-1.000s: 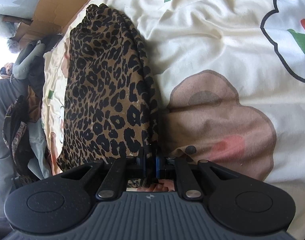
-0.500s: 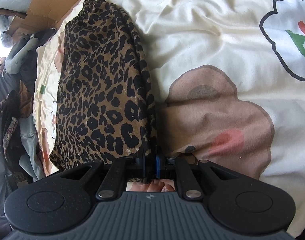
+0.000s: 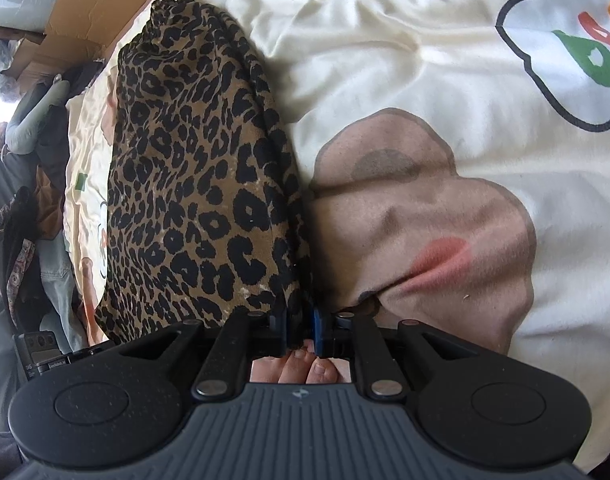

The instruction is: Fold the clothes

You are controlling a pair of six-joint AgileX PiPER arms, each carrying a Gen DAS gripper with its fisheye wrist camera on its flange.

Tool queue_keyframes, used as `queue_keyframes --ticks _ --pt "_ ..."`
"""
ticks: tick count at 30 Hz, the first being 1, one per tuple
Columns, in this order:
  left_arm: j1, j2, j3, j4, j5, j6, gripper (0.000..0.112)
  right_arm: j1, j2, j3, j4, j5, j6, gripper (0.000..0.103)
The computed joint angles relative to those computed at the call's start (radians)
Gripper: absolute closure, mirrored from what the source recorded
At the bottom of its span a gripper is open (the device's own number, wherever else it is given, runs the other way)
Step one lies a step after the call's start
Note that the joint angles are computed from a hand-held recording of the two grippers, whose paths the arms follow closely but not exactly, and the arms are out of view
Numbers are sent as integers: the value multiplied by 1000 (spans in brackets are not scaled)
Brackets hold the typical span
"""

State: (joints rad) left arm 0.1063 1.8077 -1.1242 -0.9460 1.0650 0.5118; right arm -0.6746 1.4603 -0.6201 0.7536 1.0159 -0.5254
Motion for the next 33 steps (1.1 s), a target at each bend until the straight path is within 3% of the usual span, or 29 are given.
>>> queue_keyframes --ticks 7,8,10,13,17,21,27,33 --pt "11 44 8 -76 -33 0 71 4 14 4 20 -8 -20 89" --pt "9 54 -2 -77 -21 0 71 6 15 4 26 -10 -27 89" --pt "4 87 -64 -12 75 -22 71 7 18 6 41 -12 -40 89" --pt "0 94 -74 10 115 -18 72 -9 25 17 71 -11 -68 89" --pt "0 83 -56 22 119 -26 78 -37 37 38 107 -10 -105 89" --pt "2 73 -41 35 88 -60 97 -44 38 48 127 -7 -118 93" --pt "-2 24 -49 58 68 -108 103 -52 -6 41 135 20 -121 95" --pt "9 -61 -78 66 97 -168 104 -77 -73 18 133 77 -98 96"
